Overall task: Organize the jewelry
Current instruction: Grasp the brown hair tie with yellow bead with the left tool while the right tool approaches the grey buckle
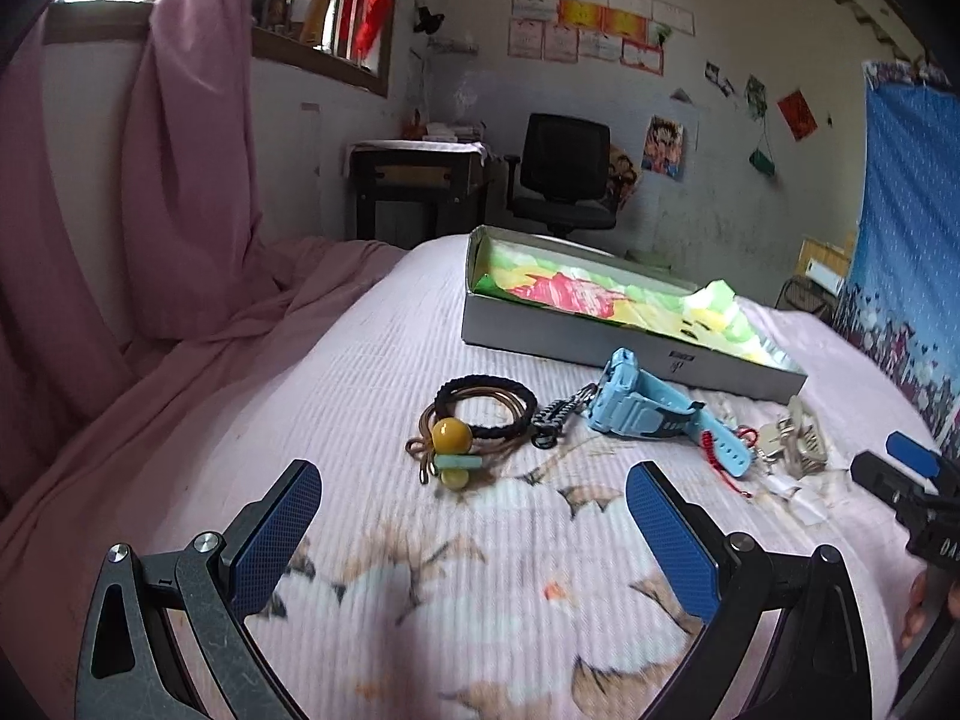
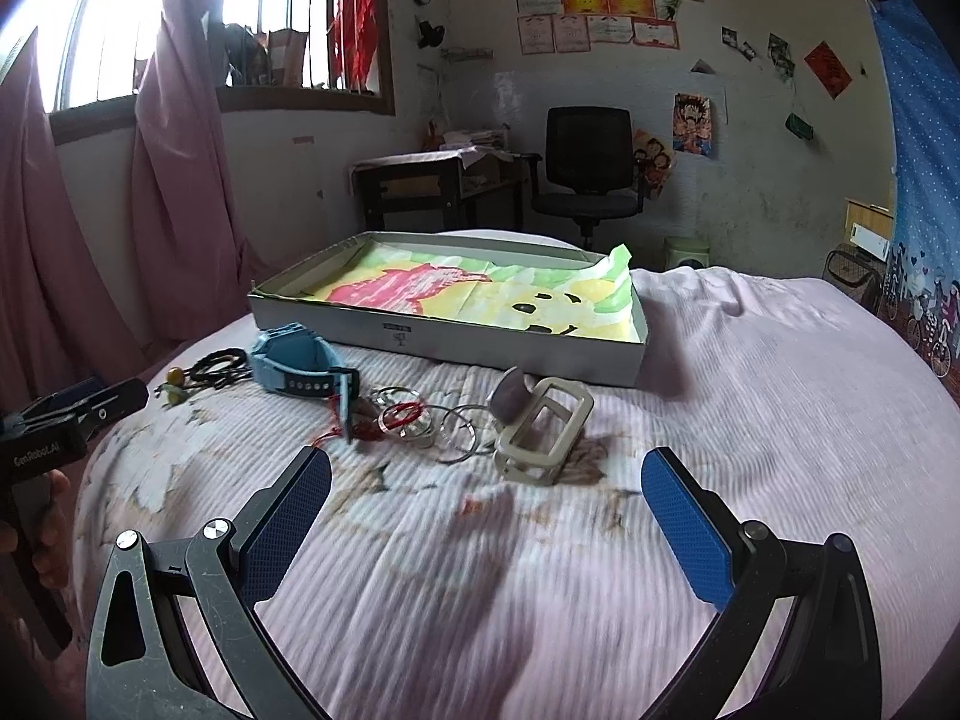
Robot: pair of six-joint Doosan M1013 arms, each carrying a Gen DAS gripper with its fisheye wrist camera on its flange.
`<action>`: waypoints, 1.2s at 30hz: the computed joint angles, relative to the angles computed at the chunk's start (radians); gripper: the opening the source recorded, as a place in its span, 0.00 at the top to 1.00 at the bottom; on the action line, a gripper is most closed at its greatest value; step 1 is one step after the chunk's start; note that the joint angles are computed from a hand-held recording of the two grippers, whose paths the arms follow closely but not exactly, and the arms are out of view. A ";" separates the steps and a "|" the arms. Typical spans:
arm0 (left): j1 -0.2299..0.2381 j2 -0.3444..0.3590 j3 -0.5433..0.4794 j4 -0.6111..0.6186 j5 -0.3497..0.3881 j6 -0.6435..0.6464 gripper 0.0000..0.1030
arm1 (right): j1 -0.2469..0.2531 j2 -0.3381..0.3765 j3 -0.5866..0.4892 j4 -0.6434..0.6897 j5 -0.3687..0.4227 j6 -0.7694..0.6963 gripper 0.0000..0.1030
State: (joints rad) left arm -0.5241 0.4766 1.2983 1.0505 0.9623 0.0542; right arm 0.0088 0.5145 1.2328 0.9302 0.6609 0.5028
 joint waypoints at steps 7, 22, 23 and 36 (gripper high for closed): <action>0.039 0.023 -0.036 -0.088 -0.015 0.092 0.03 | 0.017 0.073 -0.123 -0.202 0.053 0.277 0.01; 0.078 0.029 -0.027 -0.183 -0.162 0.133 0.43 | 0.039 0.188 -0.291 -0.254 0.220 0.408 0.11; 0.078 0.030 -0.028 -0.188 -0.172 0.143 0.46 | 0.039 0.191 -0.295 -0.252 0.226 0.402 0.16; 0.072 0.023 -0.009 -0.177 -0.242 0.135 0.73 | 0.032 0.192 -0.289 -0.176 0.263 0.324 0.44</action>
State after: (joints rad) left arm -0.4521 0.4999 1.2893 0.8739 0.7205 0.1894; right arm 0.0410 0.7064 0.9440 0.7545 0.9236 0.8266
